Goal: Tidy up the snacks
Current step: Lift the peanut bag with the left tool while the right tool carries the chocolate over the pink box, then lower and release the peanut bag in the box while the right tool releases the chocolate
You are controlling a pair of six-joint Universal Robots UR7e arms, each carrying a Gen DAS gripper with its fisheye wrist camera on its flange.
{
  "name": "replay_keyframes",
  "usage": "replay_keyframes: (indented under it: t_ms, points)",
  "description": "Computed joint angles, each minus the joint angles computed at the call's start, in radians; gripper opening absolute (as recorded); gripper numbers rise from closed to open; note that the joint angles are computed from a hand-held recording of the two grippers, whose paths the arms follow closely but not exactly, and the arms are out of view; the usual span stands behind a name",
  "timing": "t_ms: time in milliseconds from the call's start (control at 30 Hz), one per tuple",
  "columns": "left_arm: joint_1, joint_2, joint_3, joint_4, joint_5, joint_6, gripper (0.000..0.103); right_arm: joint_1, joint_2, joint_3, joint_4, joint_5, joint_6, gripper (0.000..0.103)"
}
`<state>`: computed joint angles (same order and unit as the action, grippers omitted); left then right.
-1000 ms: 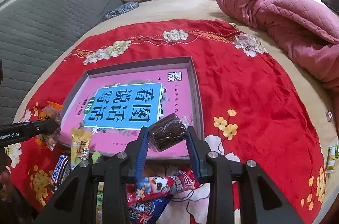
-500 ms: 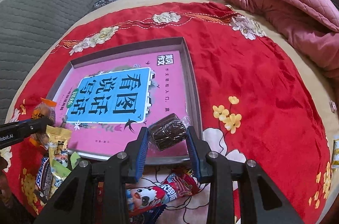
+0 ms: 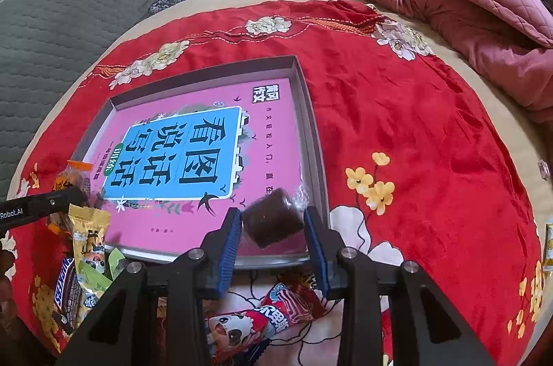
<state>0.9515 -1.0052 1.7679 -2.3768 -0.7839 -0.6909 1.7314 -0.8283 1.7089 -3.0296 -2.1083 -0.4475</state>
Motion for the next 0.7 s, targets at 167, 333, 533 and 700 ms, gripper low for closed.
replay_keyframes:
  t_ms: [167, 333, 533, 700]
  points:
    - [0.001, 0.000, -0.004, 0.016, 0.006, -0.008, 0.042, 0.000, -0.001, 0.002, -0.004, 0.001, 0.000, 0.038]
    - [0.004, -0.003, -0.002, 0.021, 0.007, -0.012, 0.044, -0.006, -0.010, 0.006, 0.000, 0.026, 0.013, 0.038]
    - [0.003, -0.003, 0.000, 0.014, 0.009, -0.005, 0.044, -0.010, -0.019, 0.012, -0.003, 0.042, 0.013, 0.039]
    - [0.001, -0.010, 0.006, 0.004, 0.010, -0.006, 0.046, -0.009, -0.023, 0.018, -0.010, 0.048, 0.010, 0.043]
